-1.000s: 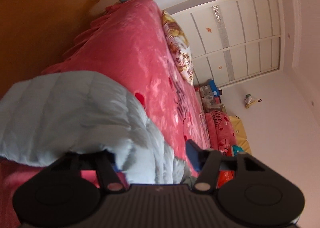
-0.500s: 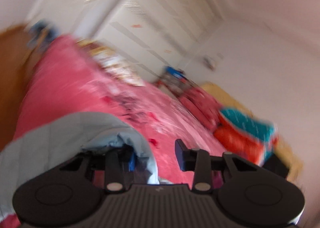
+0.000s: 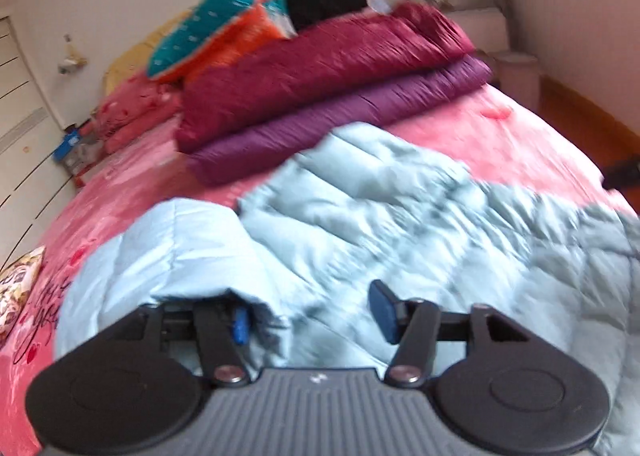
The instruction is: Fold large clothes
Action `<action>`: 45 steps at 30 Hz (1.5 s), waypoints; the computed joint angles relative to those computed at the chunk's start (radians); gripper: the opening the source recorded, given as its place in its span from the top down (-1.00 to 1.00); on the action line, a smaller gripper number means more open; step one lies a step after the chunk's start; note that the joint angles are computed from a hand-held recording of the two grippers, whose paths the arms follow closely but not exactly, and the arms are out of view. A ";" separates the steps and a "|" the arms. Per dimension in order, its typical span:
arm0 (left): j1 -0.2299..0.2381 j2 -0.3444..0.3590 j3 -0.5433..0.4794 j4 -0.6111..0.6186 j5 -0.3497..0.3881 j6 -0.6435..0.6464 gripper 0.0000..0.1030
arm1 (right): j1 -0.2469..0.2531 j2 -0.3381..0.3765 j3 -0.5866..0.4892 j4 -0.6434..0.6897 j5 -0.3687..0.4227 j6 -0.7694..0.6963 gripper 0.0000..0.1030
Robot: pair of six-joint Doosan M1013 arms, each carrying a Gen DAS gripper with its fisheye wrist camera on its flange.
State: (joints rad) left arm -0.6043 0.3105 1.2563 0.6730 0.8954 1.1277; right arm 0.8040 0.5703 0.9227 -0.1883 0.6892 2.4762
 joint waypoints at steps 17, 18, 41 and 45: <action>-0.062 -0.046 0.059 -0.097 0.008 -0.304 -0.87 | -0.011 -0.018 0.033 0.007 -0.046 0.046 -1.00; -0.069 -0.048 0.062 -0.095 0.010 -0.307 -0.92 | -0.010 -0.019 0.034 0.003 -0.046 0.050 -1.00; -0.123 -0.135 0.219 0.026 -0.067 -0.645 -0.98 | -0.012 -0.020 0.015 0.264 -0.123 -0.335 -1.00; -0.113 -0.156 0.261 0.061 -0.135 -0.716 -0.98 | -0.008 0.032 -0.108 0.355 -0.056 -0.521 -1.00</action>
State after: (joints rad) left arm -0.7173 0.1546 1.5170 0.7336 0.7607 0.4120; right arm 0.7961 0.6026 0.8144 0.1668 0.6329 1.9554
